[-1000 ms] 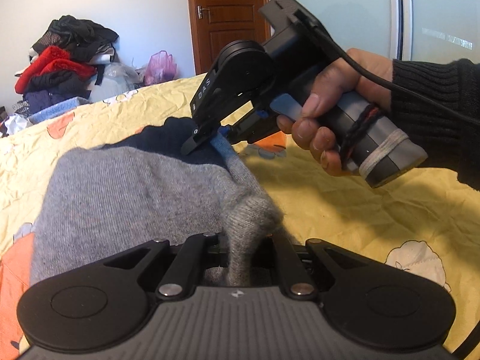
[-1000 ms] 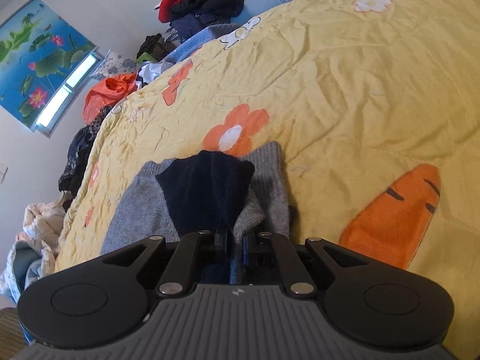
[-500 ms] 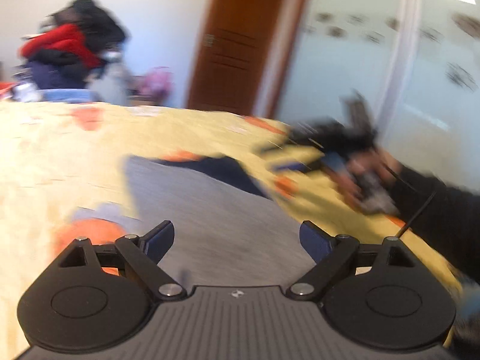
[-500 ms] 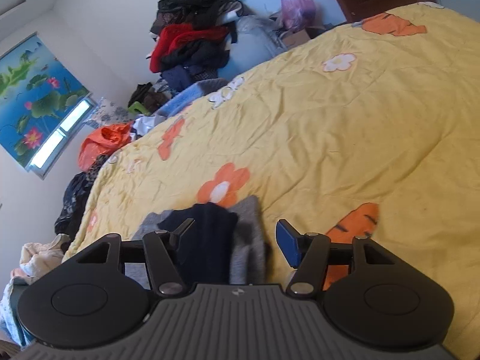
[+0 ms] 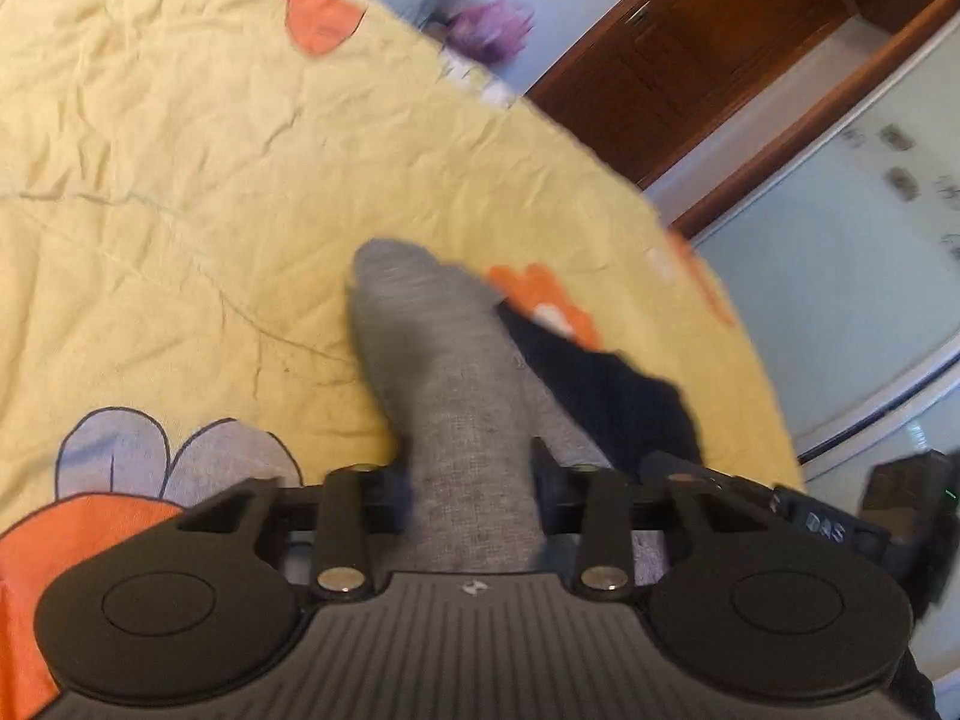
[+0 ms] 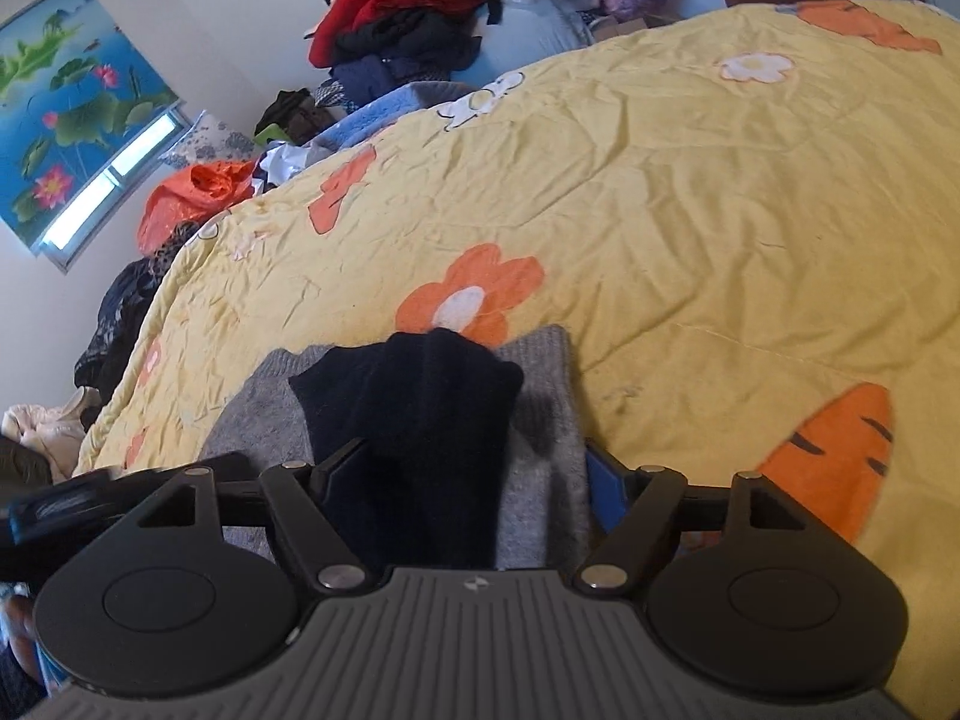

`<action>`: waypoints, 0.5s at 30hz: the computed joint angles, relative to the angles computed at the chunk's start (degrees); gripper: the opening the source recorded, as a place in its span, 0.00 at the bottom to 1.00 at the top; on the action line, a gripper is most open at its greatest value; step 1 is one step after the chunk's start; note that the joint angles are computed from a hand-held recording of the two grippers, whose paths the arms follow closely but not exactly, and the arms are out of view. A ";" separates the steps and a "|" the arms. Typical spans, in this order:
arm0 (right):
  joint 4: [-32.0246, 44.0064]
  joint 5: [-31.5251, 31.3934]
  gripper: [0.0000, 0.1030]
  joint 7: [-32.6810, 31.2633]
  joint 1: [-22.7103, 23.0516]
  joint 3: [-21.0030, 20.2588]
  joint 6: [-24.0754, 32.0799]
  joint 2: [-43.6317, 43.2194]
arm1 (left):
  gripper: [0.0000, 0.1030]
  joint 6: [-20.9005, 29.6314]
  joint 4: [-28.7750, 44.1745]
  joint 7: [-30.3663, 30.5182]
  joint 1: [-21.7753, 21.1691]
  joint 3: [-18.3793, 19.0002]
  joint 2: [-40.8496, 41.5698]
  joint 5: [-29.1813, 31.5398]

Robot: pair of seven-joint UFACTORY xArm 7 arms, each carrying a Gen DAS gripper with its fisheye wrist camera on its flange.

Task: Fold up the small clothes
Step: 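Open both tools and release the folded sweater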

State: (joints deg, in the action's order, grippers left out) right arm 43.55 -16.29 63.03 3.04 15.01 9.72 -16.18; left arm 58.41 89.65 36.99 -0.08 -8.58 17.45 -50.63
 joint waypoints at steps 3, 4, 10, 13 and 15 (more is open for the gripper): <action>1.02 -1.68 0.41 -1.32 0.35 0.45 1.24 0.89 | 0.24 0.11 1.58 0.30 -0.41 -0.02 0.72 2.17; 0.62 0.75 0.34 -2.08 2.09 -1.05 0.03 1.09 | 0.21 -0.09 2.21 0.64 -0.49 -0.05 0.93 2.67; 1.71 0.64 0.28 3.74 -2.66 3.41 -7.05 1.43 | 0.17 3.29 9.26 2.74 1.57 0.35 2.18 3.89; 5.64 -1.65 0.27 6.74 -6.87 6.92 -11.81 5.31 | 0.17 1.70 16.66 2.14 1.50 0.39 5.64 6.45; 9.66 -7.58 0.27 12.32 -15.95 14.77 -13.43 8.62 | 0.17 0.53 21.46 2.13 1.11 0.13 8.39 9.35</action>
